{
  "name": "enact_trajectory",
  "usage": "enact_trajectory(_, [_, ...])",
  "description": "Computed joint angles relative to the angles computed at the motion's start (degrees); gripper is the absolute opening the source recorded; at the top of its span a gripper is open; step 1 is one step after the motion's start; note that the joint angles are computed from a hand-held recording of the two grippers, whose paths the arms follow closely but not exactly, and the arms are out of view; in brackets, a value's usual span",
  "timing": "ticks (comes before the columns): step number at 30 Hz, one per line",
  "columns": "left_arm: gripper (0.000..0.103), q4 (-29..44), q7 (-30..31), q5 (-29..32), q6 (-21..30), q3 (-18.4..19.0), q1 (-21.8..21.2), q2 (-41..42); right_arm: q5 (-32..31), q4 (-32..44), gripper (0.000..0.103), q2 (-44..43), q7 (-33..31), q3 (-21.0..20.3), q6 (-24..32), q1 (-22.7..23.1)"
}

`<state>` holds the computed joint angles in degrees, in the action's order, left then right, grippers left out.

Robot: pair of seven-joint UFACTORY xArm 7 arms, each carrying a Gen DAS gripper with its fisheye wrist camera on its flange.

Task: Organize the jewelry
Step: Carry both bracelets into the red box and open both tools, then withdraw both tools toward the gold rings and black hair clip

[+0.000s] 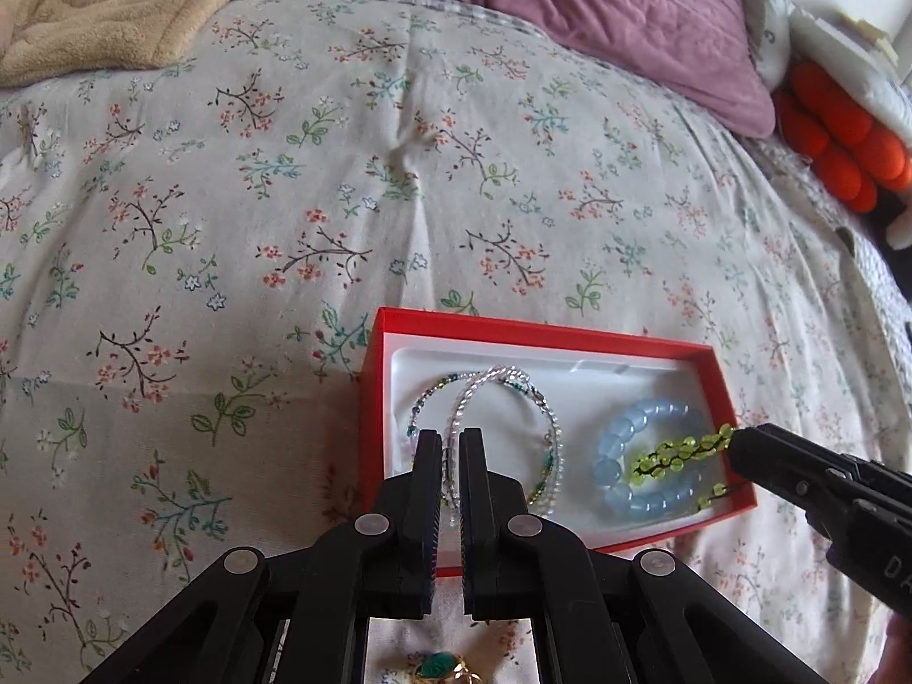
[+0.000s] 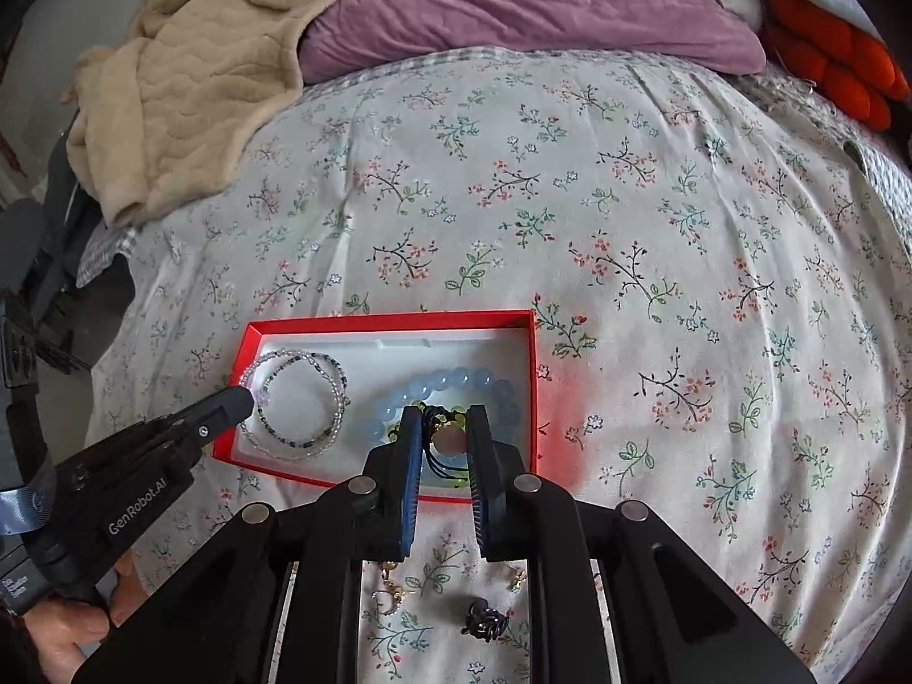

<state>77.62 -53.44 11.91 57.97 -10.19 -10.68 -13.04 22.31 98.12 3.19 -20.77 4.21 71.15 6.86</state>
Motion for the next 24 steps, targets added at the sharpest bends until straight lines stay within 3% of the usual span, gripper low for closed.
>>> enact_trajectory(2, [0.02, 0.4, 0.1, 0.3, 0.8, -0.2, -0.1, 0.0, 1.0, 1.6, 0.019, 1.0, 0.3, -0.2, 2.0, -0.5])
enact_trajectory(5, [0.03, 1.1, 0.4, 0.7, 1.6, -0.4, -0.3, -0.1, 1.3, 1.4, 0.032, 0.4, -0.1, -0.3, 2.0, -0.8])
enact_trajectory(10, [0.036, 2.1, 1.4, 1.8, 3.7, -1.2, -0.9, -0.6, 1.3, 1.1, 0.034, -0.8, -0.9, -0.7, 3.3, -1.3])
enact_trajectory(13, [0.045, 2.4, 1.7, 2.5, 5.1, -1.8, -1.3, -1.1, 1.0, 0.7, 0.035, -1.6, -1.9, -0.9, 4.3, -1.5])
enact_trajectory(17, [0.049, 2.7, 2.1, 3.3, 8.0, -2.5, -1.7, -1.8, 0.7, -0.4, 0.049, -3.1, -3.4, -1.3, 4.7, -1.7])
enact_trajectory(24, [0.066, 1.1, 2.5, 3.1, 10.8, -3.1, -2.0, -4.3, 0.1, -2.5, 0.056, -5.6, -4.0, -2.2, 5.7, -2.1])
